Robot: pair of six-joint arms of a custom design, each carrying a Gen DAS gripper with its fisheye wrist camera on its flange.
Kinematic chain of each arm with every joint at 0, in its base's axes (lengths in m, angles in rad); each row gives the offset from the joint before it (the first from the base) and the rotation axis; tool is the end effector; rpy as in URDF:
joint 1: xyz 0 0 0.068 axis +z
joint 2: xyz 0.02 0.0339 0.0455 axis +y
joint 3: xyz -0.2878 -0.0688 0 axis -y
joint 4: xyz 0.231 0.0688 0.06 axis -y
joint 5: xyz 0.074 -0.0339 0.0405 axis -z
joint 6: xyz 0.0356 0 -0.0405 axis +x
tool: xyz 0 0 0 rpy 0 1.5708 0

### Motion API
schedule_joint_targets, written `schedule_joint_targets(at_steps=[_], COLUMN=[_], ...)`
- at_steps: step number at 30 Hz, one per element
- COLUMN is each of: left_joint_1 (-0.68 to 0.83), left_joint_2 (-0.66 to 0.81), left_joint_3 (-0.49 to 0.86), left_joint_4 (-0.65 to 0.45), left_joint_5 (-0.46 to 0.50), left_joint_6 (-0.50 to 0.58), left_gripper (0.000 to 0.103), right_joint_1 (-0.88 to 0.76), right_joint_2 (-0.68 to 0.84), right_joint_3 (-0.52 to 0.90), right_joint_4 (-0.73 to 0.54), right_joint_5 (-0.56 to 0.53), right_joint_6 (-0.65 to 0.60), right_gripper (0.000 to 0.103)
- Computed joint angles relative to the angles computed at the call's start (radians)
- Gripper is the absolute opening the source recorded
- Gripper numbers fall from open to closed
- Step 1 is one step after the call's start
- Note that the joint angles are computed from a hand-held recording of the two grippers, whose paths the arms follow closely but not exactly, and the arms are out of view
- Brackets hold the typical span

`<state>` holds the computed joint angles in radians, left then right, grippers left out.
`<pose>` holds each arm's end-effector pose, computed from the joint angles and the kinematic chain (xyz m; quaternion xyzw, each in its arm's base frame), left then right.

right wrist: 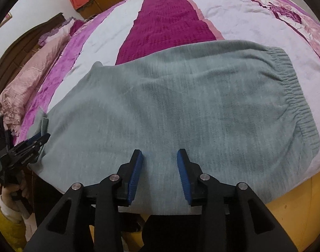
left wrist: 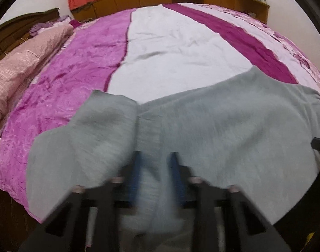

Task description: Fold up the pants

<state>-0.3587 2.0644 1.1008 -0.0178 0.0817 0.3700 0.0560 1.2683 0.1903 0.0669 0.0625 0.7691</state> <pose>0.3719 -0.1425 0.1205 0.3518 0.8891 -0.0374 0.2904 0.1544 0.0064 0.1203 0.3434 0.8972 0.0832 0.2650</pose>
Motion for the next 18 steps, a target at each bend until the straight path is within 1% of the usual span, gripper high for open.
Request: schedule_joint_targets(at_steps=[1, 2, 3, 8, 12, 14, 16, 18], left_joint_1=[0.014, 0.047, 0.067, 0.218, 0.316, 0.355, 0.386, 0.402], left_joint_2=[0.0, -0.003, -0.013, -0.084, -0.082, -0.056, -0.023, -0.009], left_joint_3=[0.013, 0.035, 0.041, 0.036, 0.054, 0.079, 0.11, 0.099], left_joint_4=[-0.018, -0.055, -0.068, -0.088, -0.103, -0.126, -0.168, -0.167], left_joint_5=[0.013, 0.066, 0.088, 0.147, 0.162, 0.168, 0.197, 0.2], left_joint_6=[-0.009, -0.032, -0.048, -0.103, -0.117, -0.11, -0.11, -0.097], left_gripper=[0.004, 0.003, 0.003, 0.003, 0.003, 0.003, 0.003, 0.003], right_joint_1=[0.002, 0.014, 0.017, 0.021, 0.021, 0.027, 0.023, 0.025], right_joint_2=[-0.001, 0.011, 0.013, 0.02, 0.027, 0.032, 0.044, 0.052], right_joint_3=[-0.002, 0.003, 0.002, 0.008, 0.013, 0.017, 0.027, 0.041], right_joint_4=[0.002, 0.009, 0.013, 0.013, 0.012, 0.009, 0.005, -0.011], right_joint_5=[0.002, 0.01, 0.013, 0.013, 0.015, 0.022, 0.022, 0.025], right_joint_6=[-0.002, 0.004, 0.003, 0.005, 0.013, 0.015, 0.009, 0.009], right_gripper=[0.028, 0.028, 0.028, 0.028, 0.028, 0.028, 0.028, 0.028])
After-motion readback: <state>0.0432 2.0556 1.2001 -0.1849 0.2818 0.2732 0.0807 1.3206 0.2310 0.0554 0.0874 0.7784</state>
